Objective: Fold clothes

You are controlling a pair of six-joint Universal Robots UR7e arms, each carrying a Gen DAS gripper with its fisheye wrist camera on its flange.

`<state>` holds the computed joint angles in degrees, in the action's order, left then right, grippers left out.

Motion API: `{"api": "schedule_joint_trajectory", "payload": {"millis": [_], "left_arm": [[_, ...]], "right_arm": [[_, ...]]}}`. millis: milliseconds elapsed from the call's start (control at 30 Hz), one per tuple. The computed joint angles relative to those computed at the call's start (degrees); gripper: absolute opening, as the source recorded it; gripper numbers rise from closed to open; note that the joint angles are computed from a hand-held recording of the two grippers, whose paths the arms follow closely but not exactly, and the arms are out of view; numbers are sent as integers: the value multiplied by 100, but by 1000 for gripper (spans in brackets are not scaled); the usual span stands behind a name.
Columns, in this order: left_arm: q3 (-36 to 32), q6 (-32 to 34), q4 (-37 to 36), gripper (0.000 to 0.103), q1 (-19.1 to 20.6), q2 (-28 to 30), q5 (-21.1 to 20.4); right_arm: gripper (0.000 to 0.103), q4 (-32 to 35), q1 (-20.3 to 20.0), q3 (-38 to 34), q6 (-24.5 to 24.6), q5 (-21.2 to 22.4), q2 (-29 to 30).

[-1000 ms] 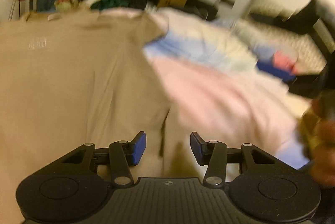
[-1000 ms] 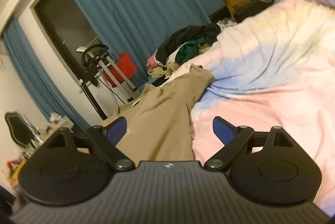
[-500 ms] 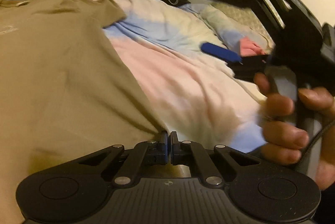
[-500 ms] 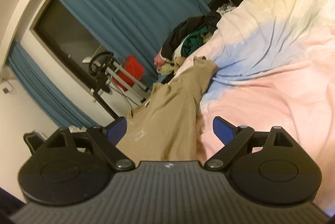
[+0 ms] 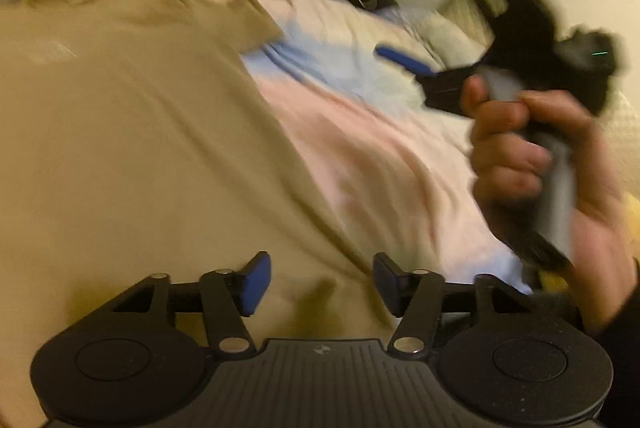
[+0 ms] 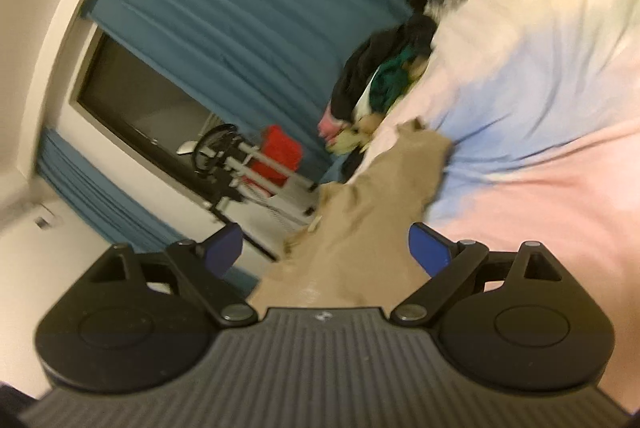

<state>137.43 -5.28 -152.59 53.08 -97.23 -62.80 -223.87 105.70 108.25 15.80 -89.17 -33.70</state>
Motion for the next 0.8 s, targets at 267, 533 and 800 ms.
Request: {"api": "schedule_joint_trajectory", "payload": {"millis": [267,533,800], "left_arm": [[-21,258,-1924,71,516,223,916],[-424,514,-2555,71,902,1027,806],[-682,85,-2420,71,1350,1154,450]], "right_arm": [[92,1478,-464,-2489,89,-39,1370],[73,1960,-820,-4470,-392,623,2616],[60,2823,-850,-6405,-200,904,3540]]}}
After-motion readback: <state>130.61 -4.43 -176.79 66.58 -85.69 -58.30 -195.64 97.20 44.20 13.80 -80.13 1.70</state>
